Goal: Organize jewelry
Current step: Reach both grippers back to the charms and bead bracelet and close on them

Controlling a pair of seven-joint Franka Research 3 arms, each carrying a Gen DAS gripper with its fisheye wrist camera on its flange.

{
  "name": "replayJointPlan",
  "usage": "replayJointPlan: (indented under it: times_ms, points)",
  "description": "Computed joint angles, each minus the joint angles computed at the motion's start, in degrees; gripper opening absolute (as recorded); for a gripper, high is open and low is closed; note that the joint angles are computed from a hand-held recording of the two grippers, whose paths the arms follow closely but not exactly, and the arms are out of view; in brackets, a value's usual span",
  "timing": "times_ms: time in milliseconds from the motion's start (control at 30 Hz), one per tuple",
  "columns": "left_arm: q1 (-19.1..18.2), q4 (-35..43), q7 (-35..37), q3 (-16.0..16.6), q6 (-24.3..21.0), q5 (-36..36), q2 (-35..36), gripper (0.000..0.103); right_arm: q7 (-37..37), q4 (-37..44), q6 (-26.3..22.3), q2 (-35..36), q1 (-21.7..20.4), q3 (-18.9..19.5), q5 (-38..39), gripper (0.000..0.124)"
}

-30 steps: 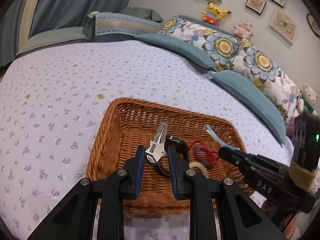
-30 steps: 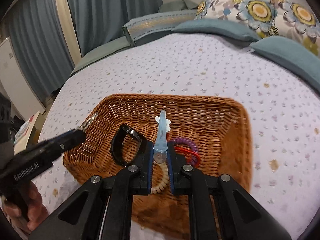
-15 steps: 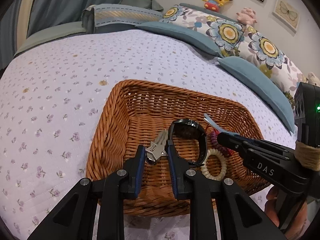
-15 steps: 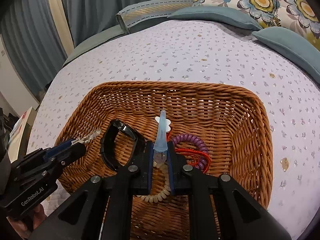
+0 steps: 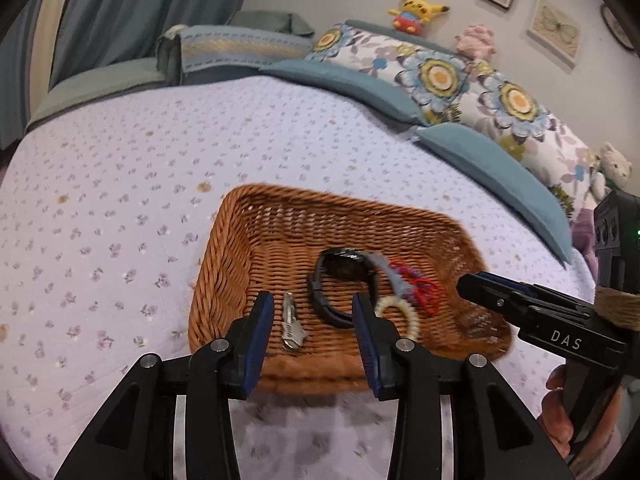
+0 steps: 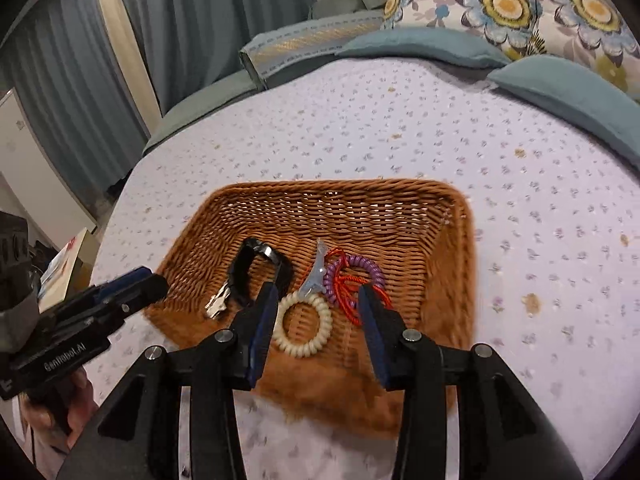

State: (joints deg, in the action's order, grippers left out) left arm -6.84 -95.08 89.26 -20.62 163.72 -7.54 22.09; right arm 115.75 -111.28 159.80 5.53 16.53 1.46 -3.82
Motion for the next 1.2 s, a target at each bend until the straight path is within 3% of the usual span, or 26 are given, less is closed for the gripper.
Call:
replayJointPlan:
  times_ms: [100, 267, 400, 533, 633, 900, 1100, 1200]
  points:
    - [2.6, -5.3, 3.8, -2.9, 2.0, -3.9, -5.1, 0.041, -0.1, -4.7, 1.4, -5.0, 0.0, 0.7, -0.3, 0.044]
    - [7.2, -15.4, 17.7, -7.7, 3.3, -21.0, -15.7, 0.041, -1.5, -13.1, 2.6, -14.3, -1.1, 3.1, 1.5, 0.044]
    - [5.8, -23.0, 27.7, -6.4, 2.9, -35.7, -24.0, 0.041, -2.2, -18.9, 3.0, -20.4, -2.1, 5.6, 3.4, 0.044]
    - [2.3, -29.0, 30.6, -2.9, 2.0, -42.4, -29.6, 0.041, -1.4, -24.5, 2.6, -25.7, -2.9, 8.6, 3.2, 0.044]
    - [-0.4, -32.2, 31.1, -0.3, 1.4, -45.1, -31.8, 0.041, -1.9, -28.4, 2.2, -28.4, -2.4, 9.5, 4.7, 0.044]
    - [-7.1, -37.9, 30.8, 4.9, -0.1, -46.2, -32.2, 0.041, -6.5, -36.2, 0.7, -31.6, 2.6, 6.9, 15.0, 0.044]
    - [-11.0, -37.9, 28.6, 8.4, 0.3, -43.8, -29.1, 0.041, -5.6, -35.6, 0.8, -29.7, 0.5, 8.8, 14.0, 0.044]
    - [-12.3, -37.7, 28.4, 9.7, 0.3, -43.0, -28.3, 0.041, -4.4, -35.2, 0.4, -28.6, -0.7, 10.0, 12.3, 0.038]
